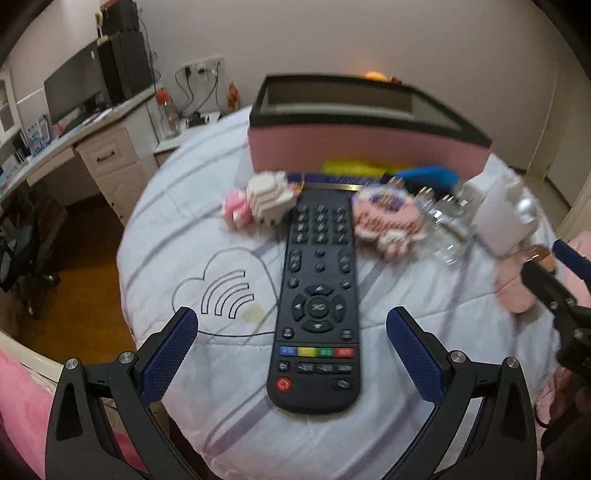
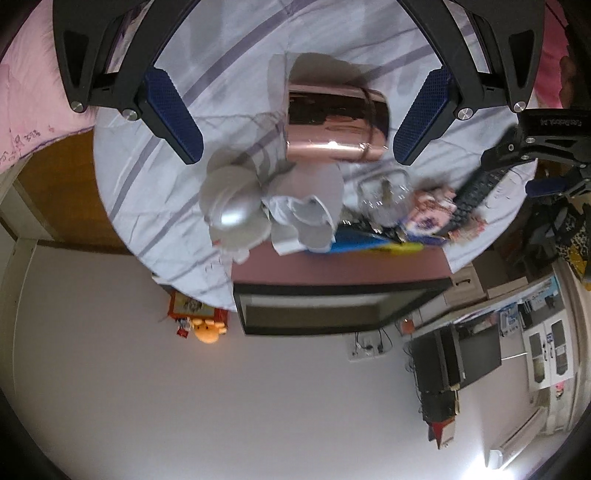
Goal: Organize rigid objects
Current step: 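Grasp the black remote with the left tool while the right tool grasps the rose-gold cylinder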
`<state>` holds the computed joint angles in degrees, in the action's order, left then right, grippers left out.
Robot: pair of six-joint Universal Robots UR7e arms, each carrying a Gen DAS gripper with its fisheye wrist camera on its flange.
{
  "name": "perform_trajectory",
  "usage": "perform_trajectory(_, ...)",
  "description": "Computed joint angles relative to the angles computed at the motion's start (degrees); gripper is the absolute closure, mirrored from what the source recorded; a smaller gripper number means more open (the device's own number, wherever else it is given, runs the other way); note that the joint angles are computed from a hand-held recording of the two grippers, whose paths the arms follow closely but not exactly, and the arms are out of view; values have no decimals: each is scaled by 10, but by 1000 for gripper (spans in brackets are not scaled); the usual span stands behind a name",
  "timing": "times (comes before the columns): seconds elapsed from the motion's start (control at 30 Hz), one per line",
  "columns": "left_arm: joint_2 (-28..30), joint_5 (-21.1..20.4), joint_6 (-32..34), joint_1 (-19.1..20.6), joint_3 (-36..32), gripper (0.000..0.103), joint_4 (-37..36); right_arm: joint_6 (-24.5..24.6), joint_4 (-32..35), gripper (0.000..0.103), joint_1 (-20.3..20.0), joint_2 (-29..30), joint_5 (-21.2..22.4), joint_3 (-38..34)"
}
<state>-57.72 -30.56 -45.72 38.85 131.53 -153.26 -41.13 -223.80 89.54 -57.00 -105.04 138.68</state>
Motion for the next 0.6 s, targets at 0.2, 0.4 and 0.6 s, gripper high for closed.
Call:
perform_trajectory(0.2, 26, 2, 68, 11, 17, 0, -119, -4, 7, 0, -8, 19, -6, -9)
perform_trajectory(0.4, 42, 15, 102, 4, 27, 3, -181, 6, 23, 0, -10, 15, -6, -15)
perform_trajectory(0.6, 54, 5, 169, 14, 12, 23, -226, 6, 52, 1, -16, 4, 5, -16)
